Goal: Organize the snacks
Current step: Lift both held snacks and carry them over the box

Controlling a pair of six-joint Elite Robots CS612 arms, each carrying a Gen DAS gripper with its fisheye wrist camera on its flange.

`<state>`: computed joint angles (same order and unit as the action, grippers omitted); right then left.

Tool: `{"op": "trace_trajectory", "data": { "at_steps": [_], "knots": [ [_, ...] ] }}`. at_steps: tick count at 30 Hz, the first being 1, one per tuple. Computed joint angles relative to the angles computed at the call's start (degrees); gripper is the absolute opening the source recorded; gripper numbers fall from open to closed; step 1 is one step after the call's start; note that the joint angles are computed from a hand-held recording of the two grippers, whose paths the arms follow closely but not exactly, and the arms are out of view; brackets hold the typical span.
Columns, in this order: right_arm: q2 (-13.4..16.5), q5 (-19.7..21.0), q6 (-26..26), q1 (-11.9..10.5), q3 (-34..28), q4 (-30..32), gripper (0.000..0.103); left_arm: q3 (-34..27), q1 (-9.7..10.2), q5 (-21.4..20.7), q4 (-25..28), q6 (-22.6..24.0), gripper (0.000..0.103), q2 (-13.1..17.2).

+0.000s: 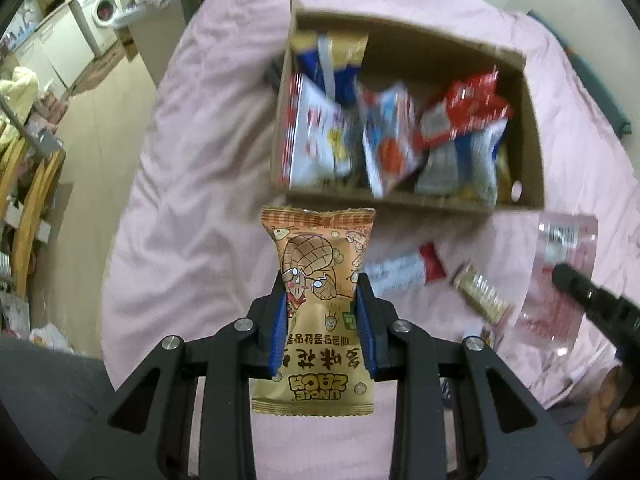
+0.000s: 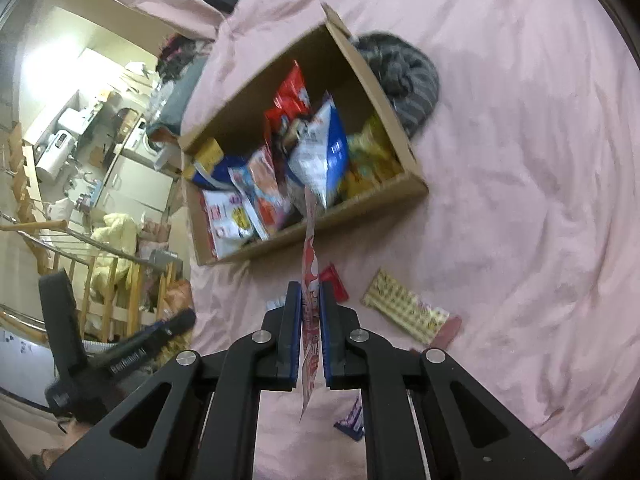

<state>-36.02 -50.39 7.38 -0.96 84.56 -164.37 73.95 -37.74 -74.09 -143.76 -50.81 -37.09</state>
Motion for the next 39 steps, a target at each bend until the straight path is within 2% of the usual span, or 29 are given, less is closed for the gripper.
{"op": "trace_trajectory", "data": {
  "at_steps": [3,9,11,16,21,32,35,39],
  "knots": [
    [-0.2,-1.4,0.8,0.1,0.1,-3.4,0.009,-1.8,0.19,1.7,-1.4,1.8,0.026,0.9],
    [-0.3,-8.7,-0.1,1.2,-1.1,-8.5,0.009,-4.3,0.86,3.9,-2.8,4.4,0.026,1.8],
    [0.0,-9.2,0.5,1.2,-1.8,-9.5,0.009,-5.1,1.17,4.0,-2.9,4.7,0.026,2.3],
    [1.4,-10.5,1.8,1.5,-4.5,-9.6,0.009,-7.7,2.18,3.6,-2.8,5.7,0.026,3.8],
    [2.9,-14.9,-0.1,2.5,-8.1,-9.0,0.009,-10.3,2.81,3.6,-2.5,7.1,0.026,5.6],
    [6.8,-21.8,-1.0,3.6,-15.4,-7.3,0.009,-14.5,2.81,7.9,-7.0,13.0,0.026,9.2],
    [7.4,-23.8,-1.7,4.1,-16.7,-6.3,0.009,-15.5,2.84,7.7,-7.5,14.5,0.026,10.1],
    [8.3,-26.7,-2.5,4.9,-18.4,-4.3,0.009,-17.1,3.36,4.9,-6.5,13.2,0.027,11.2]
  ]
}}
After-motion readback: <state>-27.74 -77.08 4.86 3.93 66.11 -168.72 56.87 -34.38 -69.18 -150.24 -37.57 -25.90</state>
